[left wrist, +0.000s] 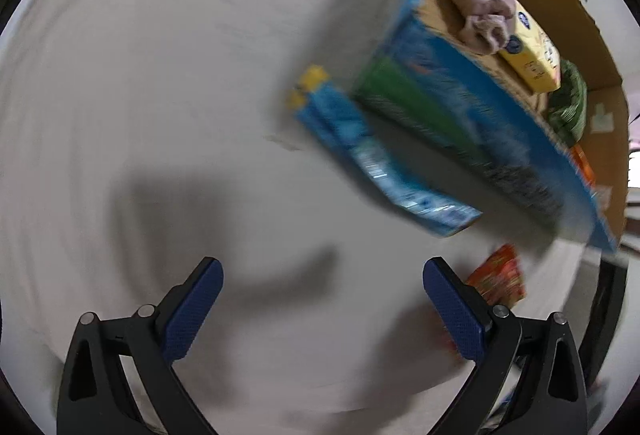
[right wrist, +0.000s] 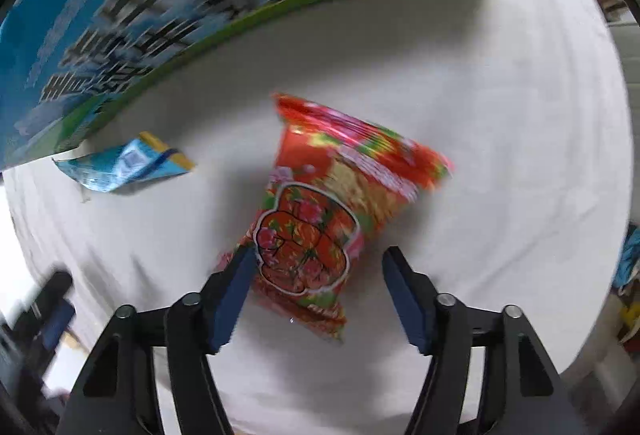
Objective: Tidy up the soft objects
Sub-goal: 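Grasp the blue stick packet with the left gripper while the right grasps the red-floral bag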
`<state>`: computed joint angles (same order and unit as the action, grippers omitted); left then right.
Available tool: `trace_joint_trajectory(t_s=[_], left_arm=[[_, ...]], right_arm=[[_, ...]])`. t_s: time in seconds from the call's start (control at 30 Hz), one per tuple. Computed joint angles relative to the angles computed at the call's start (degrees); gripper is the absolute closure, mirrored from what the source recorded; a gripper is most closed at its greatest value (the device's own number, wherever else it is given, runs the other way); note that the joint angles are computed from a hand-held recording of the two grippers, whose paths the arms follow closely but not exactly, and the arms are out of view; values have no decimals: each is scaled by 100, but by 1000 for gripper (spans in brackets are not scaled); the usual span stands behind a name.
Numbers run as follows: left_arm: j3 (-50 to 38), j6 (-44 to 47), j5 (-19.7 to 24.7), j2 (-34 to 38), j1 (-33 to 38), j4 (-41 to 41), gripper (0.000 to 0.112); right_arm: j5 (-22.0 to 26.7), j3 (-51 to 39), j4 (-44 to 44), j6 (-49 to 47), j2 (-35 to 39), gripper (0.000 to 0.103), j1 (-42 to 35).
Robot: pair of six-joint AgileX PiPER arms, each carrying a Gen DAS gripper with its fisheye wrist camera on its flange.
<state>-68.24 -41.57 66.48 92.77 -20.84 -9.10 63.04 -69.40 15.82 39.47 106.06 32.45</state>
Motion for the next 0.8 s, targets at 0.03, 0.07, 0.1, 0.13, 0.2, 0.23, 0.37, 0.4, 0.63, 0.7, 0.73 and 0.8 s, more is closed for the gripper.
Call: trace_joint_trajectory(t_s=[0.03,0.07,0.1,0.13,0.2,0.23,0.37,0.4,0.63,0.7,0.73,0.8], left_arm=[[-118,-84,-114,179,-78,-81,10],[-234,-140,-164,319,-126,-89,10],[-383,-244,-203,481,-210,-69,10],[-528,-383,-265,647,-314,-33,10],[-651,-526,-398,842,-424,20,10],[-802,-696,-402,1013,-533,134,10],[-1166,-1036,-439,1539,-785,404,10],[-1252,-1078,-431,1656,-818,450,10],[-1188,-890,-9,1746,-1037,839,10],[-778,-840,30,1434,-983,822,10],[-601,-833,46,1297,-948,791,10],[-171,-757,-4,951,-792,593,10]], right_arm=[[42,86,-234,91,-121,39,22],[36,203,-432,160,-270,39,31],[31,301,-542,208,-384,39,22],[-35,460,-545,174,-548,39,-34],[-94,623,-524,70,-711,39,-101],[-125,714,-583,108,-820,39,-82],[-68,606,-626,179,-848,39,-68],[-58,619,-633,207,-865,39,-42],[58,836,-648,-189,-1077,39,-323],[67,847,-635,-170,-1136,39,-268],[66,819,-606,-155,-1149,39,-234],[42,621,-508,-407,-952,39,-428]])
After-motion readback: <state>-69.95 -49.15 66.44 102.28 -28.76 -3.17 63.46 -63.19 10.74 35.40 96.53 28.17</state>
